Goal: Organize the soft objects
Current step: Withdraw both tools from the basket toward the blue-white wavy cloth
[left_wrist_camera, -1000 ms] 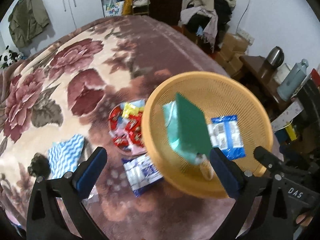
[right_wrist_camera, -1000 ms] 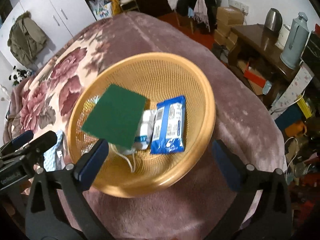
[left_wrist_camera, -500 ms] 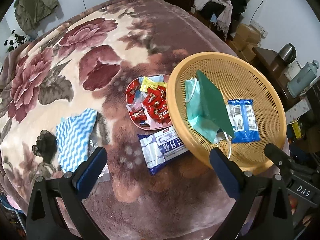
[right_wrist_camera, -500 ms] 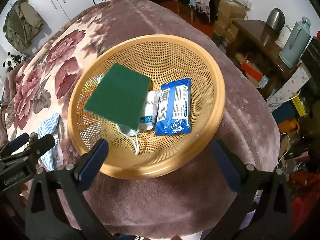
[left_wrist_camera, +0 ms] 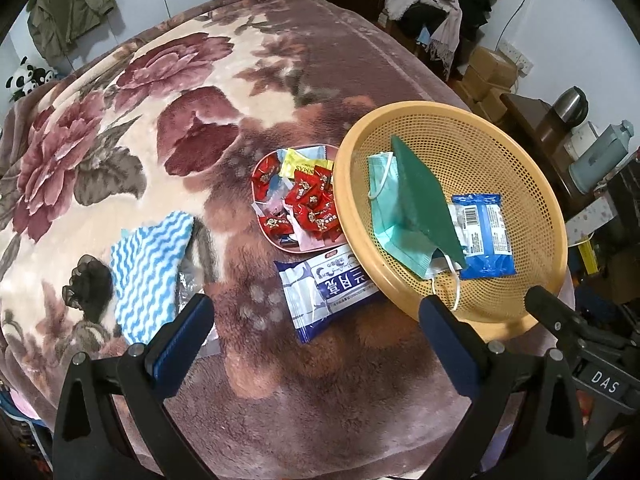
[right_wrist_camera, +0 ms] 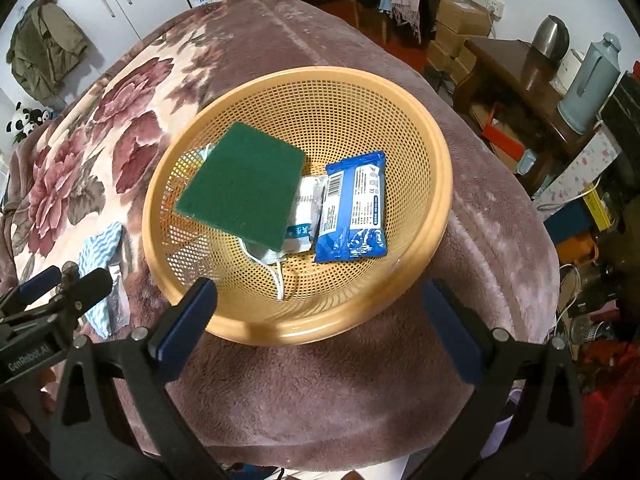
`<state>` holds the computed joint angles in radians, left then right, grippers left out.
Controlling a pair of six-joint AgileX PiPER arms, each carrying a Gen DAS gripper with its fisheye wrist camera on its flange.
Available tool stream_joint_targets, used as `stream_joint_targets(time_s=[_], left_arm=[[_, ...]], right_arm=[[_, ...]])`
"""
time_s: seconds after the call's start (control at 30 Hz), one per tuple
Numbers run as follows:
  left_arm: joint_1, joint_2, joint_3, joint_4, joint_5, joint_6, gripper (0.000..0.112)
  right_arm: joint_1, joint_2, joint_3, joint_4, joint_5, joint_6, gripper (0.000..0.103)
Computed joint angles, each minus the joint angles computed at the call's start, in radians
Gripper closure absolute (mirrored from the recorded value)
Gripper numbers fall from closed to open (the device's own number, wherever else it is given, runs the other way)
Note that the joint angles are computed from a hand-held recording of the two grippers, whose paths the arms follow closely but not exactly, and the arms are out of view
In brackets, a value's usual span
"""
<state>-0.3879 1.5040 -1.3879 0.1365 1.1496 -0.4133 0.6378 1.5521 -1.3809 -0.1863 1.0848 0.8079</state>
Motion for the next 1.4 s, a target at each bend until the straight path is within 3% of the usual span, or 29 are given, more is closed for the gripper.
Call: stream_joint_targets(time_s=[0.57,1.4], left_arm=[[0.035,-0.019,0.018,-0.029,-0.008,0.028,0.010],[0.233,-0.112,0.125,-0.154,-0.049,0.187,0.010]], right_arm=[[0.041,0.005,-0.020,-0.023,0.025,0.031,0.000],[0.150,0.112,-0.177,-0.081,0.112,0.082,0.000]])
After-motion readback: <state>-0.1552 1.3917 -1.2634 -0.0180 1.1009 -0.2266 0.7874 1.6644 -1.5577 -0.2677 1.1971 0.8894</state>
